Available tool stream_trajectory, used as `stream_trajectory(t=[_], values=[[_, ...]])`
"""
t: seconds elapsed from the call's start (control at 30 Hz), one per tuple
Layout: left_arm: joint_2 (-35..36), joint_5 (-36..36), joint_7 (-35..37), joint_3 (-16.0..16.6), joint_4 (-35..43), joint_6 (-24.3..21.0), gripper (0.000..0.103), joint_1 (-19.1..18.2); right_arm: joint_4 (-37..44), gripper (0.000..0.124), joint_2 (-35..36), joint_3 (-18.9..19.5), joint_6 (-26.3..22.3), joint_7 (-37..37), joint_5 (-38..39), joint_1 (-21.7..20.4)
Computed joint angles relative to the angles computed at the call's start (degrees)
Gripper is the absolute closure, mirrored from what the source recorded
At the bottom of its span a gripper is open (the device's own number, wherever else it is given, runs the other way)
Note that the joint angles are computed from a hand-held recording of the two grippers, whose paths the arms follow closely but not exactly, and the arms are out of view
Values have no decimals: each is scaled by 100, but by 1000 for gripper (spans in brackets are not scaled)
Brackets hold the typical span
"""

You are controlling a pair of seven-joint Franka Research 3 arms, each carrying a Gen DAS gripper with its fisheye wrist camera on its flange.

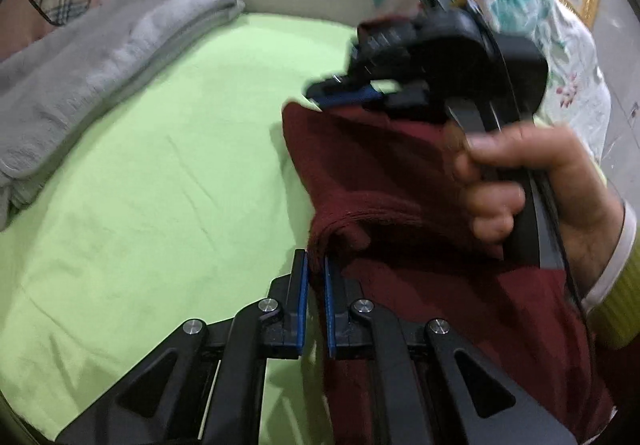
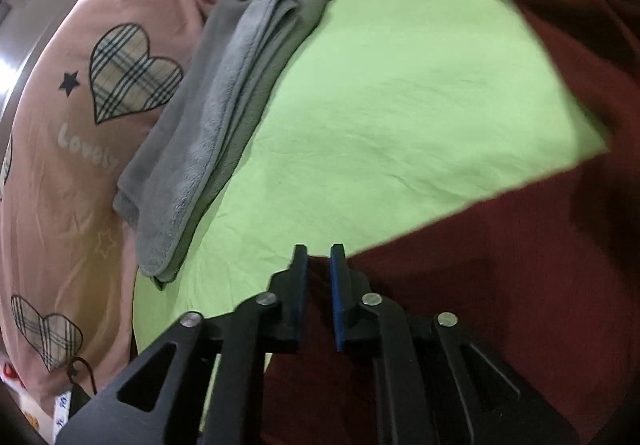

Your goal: Fold large clothes

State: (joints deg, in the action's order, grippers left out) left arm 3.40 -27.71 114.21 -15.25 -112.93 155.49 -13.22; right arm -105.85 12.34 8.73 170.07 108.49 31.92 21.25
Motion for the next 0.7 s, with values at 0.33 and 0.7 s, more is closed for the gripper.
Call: stream_trajectory(t=[0.33,0.7], values=[[-48,-875,54,161,411,-227,97,41,-1668,101,-1443,38,506,-1432,1599,698],[2198,978,-1524,-15,3301,-2359,84,133,-2212,101,-1896,181,758,-1940,1990,1033]])
